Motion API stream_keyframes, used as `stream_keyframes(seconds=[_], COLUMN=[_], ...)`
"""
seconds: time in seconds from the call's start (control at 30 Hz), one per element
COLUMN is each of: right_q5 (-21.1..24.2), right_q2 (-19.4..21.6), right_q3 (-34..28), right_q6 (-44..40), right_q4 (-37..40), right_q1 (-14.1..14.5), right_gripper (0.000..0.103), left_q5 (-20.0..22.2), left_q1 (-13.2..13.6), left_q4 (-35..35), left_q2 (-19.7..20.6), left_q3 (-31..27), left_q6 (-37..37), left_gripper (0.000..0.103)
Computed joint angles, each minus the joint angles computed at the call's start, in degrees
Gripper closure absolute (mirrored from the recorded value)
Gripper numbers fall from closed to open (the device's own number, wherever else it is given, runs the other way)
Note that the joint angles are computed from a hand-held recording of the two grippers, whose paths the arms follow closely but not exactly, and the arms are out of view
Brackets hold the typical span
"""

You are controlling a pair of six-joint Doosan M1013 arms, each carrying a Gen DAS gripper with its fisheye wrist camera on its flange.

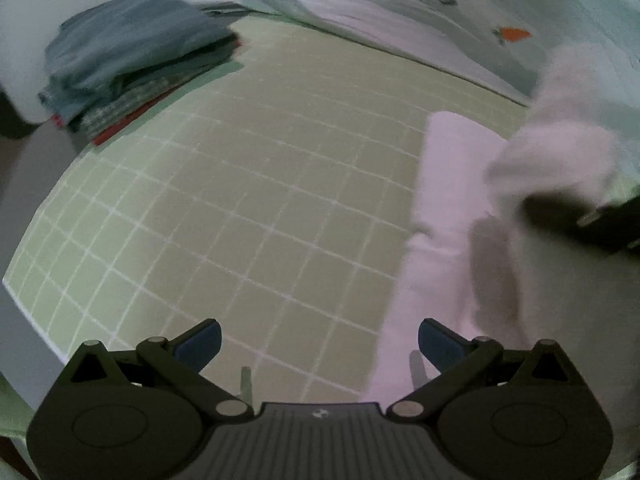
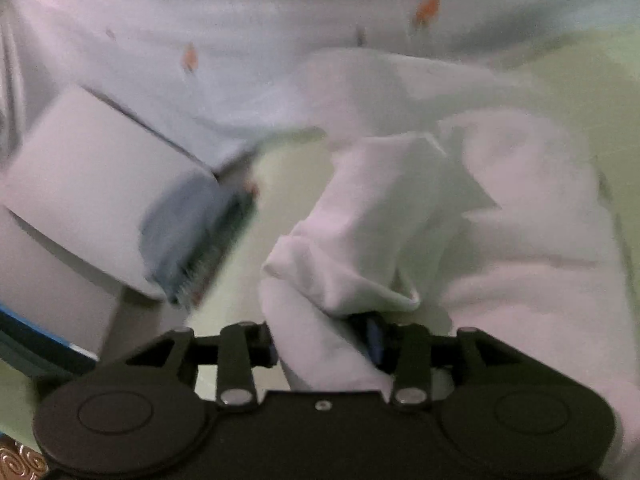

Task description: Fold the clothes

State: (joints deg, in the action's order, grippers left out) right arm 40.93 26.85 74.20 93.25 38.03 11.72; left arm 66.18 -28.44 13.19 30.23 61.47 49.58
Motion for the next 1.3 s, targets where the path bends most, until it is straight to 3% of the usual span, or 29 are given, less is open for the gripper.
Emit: stream_keyframes(seconds=[0.07,0.1,0.23,0.3,0.4,0.5,0.63,0.7,0.77,0.8,0.83,0.87,0.93,1.03,1.1,1.13,1.2,1.3], right_q5=[0.2,-0.9,-6.0,-9.2,-15.4,-19.0,-21.2,-21.9,-22.5,-22.7,-22.9,-23.0,-23.0,-21.8,-20.6,-19.7,-17.7,-15.3], right_q2=[-0.1,-1.1,-3.8,-5.1,-7.8,-9.4,-11.3,-12.4,-12.5,-12.6,-13.0,-13.5,-13.7,-13.8,-13.3,-12.9,-12.2,-11.0], right_q3=[0.3,1.7,6.8,8.8,11.6,13.7,17.7,19.9,20.2,20.4,21.0,21.8,22.4,22.5,21.9,21.4,20.6,19.0], right_q6=[-0.7,-2.4,-11.1,-14.2,-13.2,-5.3,2.2,4.0,8.1,10.2,10.5,10.5,12.0,17.0,19.6,20.9,22.8,24.5], right_q4=[2.1,5.1,24.8,29.9,27.1,19.9,17.8,17.0,13.4,11.5,11.2,11.3,10.0,3.5,-0.6,-2.8,-6.5,-10.4], right_q1=[-0.1,-0.4,-2.5,-3.0,-3.3,-3.6,-4.7,-5.2,-5.0,-4.9,-5.0,-5.2,-5.4,-5.4,-5.2,-5.0,-4.8,-4.6], right_gripper=[0.057,0.049,0.024,0.022,0.015,0.014,0.014,0.014,0.014,0.014,0.014,0.014,0.014,0.014,0.014,0.014,0.014,0.014], left_q5=[-1.5,-2.2,-4.8,-6.2,-9.7,-12.8,-12.0,-12.7,-14.6,-15.0,-15.3,-16.3,-18.6,-24.1,-25.5,-24.2,-17.3,-11.1], left_q1=[0.3,0.4,1.0,1.1,1.2,1.9,2.3,2.3,2.3,2.0,1.6,1.5,1.7,2.9,3.4,3.7,4.8,5.8], left_q4=[0.3,0.4,-1.7,-2.8,-7.0,-14.8,-23.7,-27.0,-28.7,-27.4,-25.2,-24.7,-24.6,-24.6,-18.9,-16.7,-17.9,-23.3], left_q2=[-0.7,-1.1,-1.6,-1.6,-1.9,-1.8,-0.3,0.0,-0.1,0.0,0.0,-0.2,-0.8,-2.6,-2.9,-2.5,-0.3,1.4], left_q3=[1.0,1.6,2.3,2.3,2.8,3.0,2.0,2.3,2.7,2.5,2.1,2.2,2.6,4.3,4.8,4.4,1.8,0.3], left_q6=[-0.2,-0.3,0.4,1.6,4.7,9.9,15.8,17.2,18.8,18.5,17.9,18.0,18.4,19.1,15.5,14.1,17.5,24.6], left_gripper=[0.0,0.0,0.0,0.0,0.0,0.0,0.0,0.008,0.047,0.056,0.078,0.088,0.091,0.093,0.092,0.091,0.081,0.049])
